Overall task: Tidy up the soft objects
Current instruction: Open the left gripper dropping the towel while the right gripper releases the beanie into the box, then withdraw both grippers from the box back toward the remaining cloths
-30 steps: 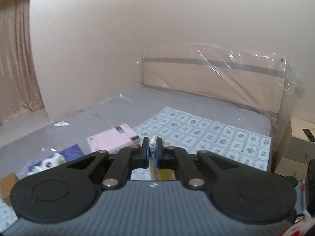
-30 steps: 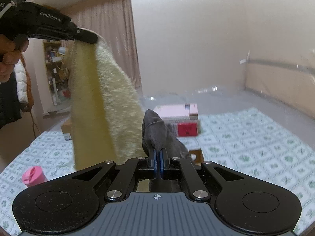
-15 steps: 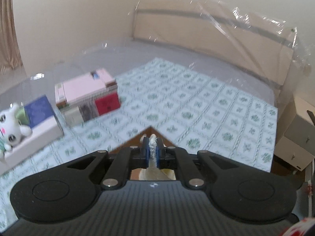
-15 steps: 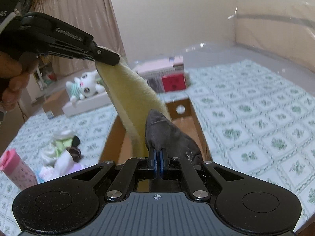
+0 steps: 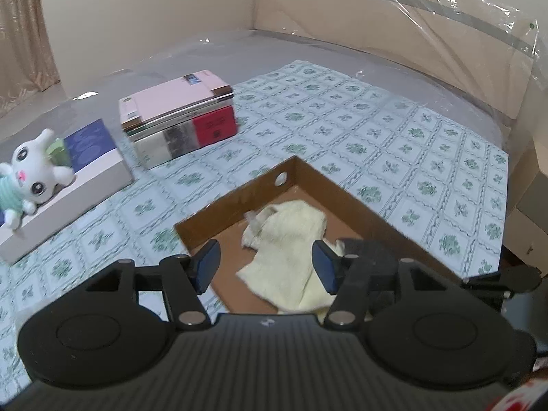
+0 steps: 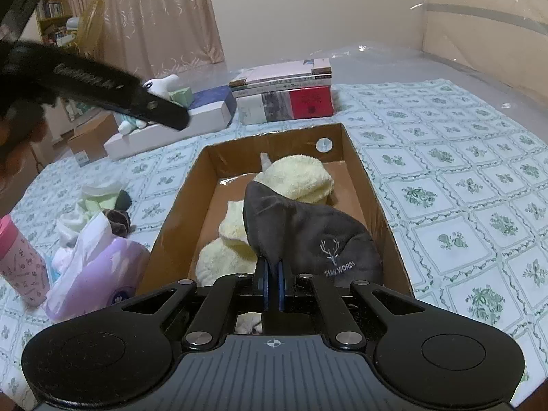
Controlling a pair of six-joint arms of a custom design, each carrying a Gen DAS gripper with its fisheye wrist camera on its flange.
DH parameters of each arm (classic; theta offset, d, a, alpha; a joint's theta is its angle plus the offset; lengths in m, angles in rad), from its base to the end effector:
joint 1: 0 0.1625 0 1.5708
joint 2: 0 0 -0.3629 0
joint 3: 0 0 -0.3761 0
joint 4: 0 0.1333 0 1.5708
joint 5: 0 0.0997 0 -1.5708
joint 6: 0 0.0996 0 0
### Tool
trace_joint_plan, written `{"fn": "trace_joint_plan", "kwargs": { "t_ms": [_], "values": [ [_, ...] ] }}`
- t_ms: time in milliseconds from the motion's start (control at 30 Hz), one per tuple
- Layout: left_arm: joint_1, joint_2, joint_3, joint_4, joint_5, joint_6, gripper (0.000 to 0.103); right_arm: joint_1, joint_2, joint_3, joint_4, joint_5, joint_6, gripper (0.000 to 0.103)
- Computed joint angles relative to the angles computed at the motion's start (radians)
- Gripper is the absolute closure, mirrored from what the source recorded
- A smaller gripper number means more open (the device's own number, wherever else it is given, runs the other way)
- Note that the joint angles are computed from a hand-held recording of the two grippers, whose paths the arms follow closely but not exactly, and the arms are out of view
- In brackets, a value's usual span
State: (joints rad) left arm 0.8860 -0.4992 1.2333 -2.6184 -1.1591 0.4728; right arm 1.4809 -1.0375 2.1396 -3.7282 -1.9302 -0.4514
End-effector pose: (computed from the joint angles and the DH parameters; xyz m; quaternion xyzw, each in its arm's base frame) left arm -0.3218 -0.6678 0.0282 0.5022 0.8269 -0.1733 0.1846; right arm 0.0544 -0.4915 0.1802 0.0643 -0.8524 0.4361 0.2813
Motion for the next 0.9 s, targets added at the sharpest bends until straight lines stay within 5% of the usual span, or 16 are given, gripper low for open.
{"fn": "trace_joint_plan", "kwargs": {
  "t_ms": [67, 133, 467, 900],
  "values": [
    [-0.001, -0.039, 0.057, -0.028, 0.007, -0.012, 0.042, 0.007, -0.004, 0.011, -0.006, -0.010, 0.015, 0.079],
    [0.000, -0.077, 0.108, -0.047, 0.004, -0.024, 0.042, 0.016, -0.008, 0.030, -0.038, -0.015, 0.024, 0.036],
    [-0.003, -0.345, 0.449, -0.216, 0.009, -0.113, 0.038, 0.125, -0.023, 0.154, -0.204, -0.039, 0.088, 0.035],
    [0.027, -0.712, 0.841, -0.367, 0.080, -0.224, 0.035, 0.350, 0.080, 0.143, -0.170, -0.247, 0.227, 0.035]
  ]
}}
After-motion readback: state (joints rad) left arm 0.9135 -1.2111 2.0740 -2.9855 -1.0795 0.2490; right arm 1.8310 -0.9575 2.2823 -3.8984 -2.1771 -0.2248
